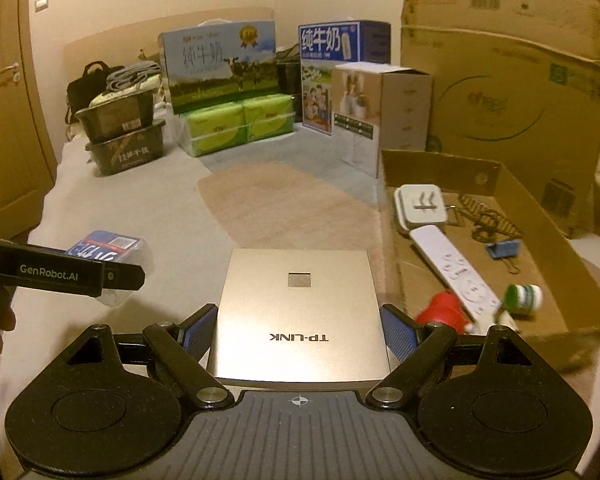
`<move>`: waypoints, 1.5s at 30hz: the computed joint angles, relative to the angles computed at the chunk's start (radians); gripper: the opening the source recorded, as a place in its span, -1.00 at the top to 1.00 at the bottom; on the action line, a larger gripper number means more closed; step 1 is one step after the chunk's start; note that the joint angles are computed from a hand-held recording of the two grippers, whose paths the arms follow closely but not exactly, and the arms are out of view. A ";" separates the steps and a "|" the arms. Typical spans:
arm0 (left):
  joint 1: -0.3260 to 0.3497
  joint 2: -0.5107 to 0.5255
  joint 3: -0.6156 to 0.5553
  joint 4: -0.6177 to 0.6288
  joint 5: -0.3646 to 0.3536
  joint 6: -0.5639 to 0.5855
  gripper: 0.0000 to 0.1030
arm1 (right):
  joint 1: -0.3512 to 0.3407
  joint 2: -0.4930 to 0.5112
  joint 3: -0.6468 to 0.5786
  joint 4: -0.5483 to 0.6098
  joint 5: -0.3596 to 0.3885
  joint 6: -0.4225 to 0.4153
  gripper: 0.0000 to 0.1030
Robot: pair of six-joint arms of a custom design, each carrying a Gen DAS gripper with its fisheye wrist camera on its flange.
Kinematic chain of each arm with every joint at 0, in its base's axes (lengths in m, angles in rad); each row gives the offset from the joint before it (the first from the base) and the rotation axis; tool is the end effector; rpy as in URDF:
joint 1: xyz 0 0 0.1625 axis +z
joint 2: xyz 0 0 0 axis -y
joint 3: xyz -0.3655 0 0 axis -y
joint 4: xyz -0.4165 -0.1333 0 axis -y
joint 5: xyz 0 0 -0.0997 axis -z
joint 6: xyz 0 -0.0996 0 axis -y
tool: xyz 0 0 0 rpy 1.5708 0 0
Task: Organize rigid objects
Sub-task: 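Carry the tissue pack and gold router with both tools over the box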
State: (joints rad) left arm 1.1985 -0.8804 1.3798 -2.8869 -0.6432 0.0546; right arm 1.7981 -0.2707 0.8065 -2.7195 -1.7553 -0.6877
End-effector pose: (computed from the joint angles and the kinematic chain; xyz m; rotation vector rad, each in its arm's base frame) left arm -0.0599 -0.7390 0.2766 0.0007 2.1762 -1.0770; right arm 0.3032 -0.8005 0.0249 1.1306 -2.4766 0.7809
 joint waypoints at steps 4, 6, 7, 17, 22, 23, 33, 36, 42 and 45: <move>-0.025 -0.015 0.037 -0.014 0.012 -0.004 -0.64 | -0.006 -0.056 0.083 -0.043 -0.004 0.004 -0.65; -0.035 -0.020 0.052 -0.019 0.012 -0.009 -0.64 | -0.009 -0.073 0.106 -0.055 -0.006 0.007 -0.65; -0.040 -0.022 0.058 -0.019 0.012 -0.012 -0.64 | -0.010 -0.082 0.119 -0.063 -0.007 0.009 -0.65; -0.070 -0.017 0.070 -0.010 0.001 -0.012 -0.64 | -0.024 -0.137 0.178 -0.110 -0.024 0.031 -0.65; -0.076 -0.010 0.065 -0.003 -0.011 -0.013 -0.64 | -0.027 -0.151 0.190 -0.125 -0.041 0.032 -0.65; -0.077 -0.008 0.062 -0.001 -0.012 -0.011 -0.64 | -0.028 -0.154 0.194 -0.128 -0.042 0.033 -0.65; -0.084 0.015 0.037 0.019 -0.037 0.001 -0.64 | -0.037 -0.162 0.190 -0.141 -0.057 0.042 -0.65; -0.086 0.024 0.027 0.026 -0.051 0.003 -0.64 | -0.040 -0.162 0.185 -0.142 -0.068 0.045 -0.65; -0.089 0.058 -0.022 0.048 -0.081 0.022 -0.64 | -0.047 -0.166 0.174 -0.158 -0.089 0.055 -0.65; -0.091 0.082 -0.054 0.060 -0.094 0.034 -0.64 | -0.054 -0.169 0.169 -0.166 -0.097 0.061 -0.65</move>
State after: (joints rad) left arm 1.1071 -0.7986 1.3259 -2.8269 -0.7368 0.0886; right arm 1.7441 -0.4401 0.9753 -2.8850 -1.8526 -0.6263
